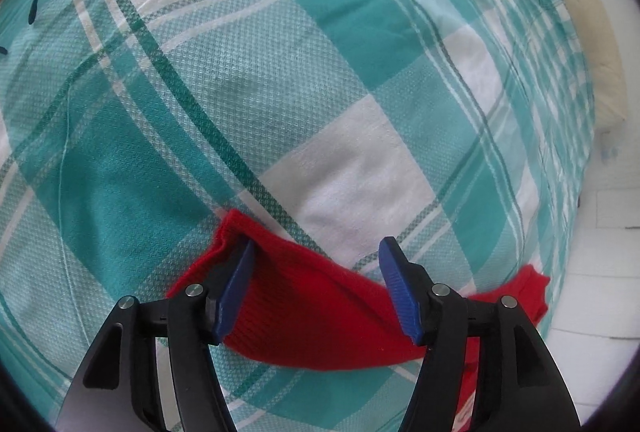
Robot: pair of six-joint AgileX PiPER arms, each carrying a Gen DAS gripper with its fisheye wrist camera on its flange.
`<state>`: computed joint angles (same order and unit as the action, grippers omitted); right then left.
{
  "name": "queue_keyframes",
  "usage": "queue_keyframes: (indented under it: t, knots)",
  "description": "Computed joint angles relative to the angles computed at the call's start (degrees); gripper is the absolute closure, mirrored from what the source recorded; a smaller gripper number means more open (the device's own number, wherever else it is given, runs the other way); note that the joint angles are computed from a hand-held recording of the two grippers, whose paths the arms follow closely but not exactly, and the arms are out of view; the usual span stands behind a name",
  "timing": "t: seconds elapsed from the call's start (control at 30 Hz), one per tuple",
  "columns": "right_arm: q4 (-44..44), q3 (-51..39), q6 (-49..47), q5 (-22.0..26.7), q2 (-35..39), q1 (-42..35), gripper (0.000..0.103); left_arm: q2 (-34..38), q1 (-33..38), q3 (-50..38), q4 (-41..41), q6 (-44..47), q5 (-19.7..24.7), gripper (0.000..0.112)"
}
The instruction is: Fold small clothes
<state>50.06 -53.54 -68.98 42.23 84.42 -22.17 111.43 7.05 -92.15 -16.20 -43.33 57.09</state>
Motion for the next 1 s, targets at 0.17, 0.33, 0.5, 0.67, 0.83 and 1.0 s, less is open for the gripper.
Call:
queue_keyframes:
  t: [0.17,0.33,0.5,0.67,0.83,1.0]
  knots:
    - [-0.32,-0.25,0.31,0.56,0.28,0.47,0.039,2.16,-2.39,-5.15,7.81,-4.21,5.7,0.107]
    - [0.75,0.08,-0.54,0.66,-0.34,0.2,0.039,-11.81,-2.85,10.13,7.2,-2.64,-9.83,0.111]
    - [1.64,0.51,-0.94,0.7,-1.2,-0.48,0.039,-31.12,-13.04,25.86,20.15,-4.45,-22.56,0.111]
    - [1.76,0.43,-0.76,0.21,-1.07,-0.37,0.039,-38.23,-24.46,38.35,19.07,-4.15,-17.26,0.109]
    - [1.14,0.92,-0.81,-0.7,-1.08,0.33,0.039,-44.67,-29.03,43.69,18.31,-9.32,-13.5,0.085]
    - [1.41,1.49,-1.52,-1.54,-1.62,0.92,0.039,-46.06,-27.84,39.53,28.69,-15.03,-9.6,0.038]
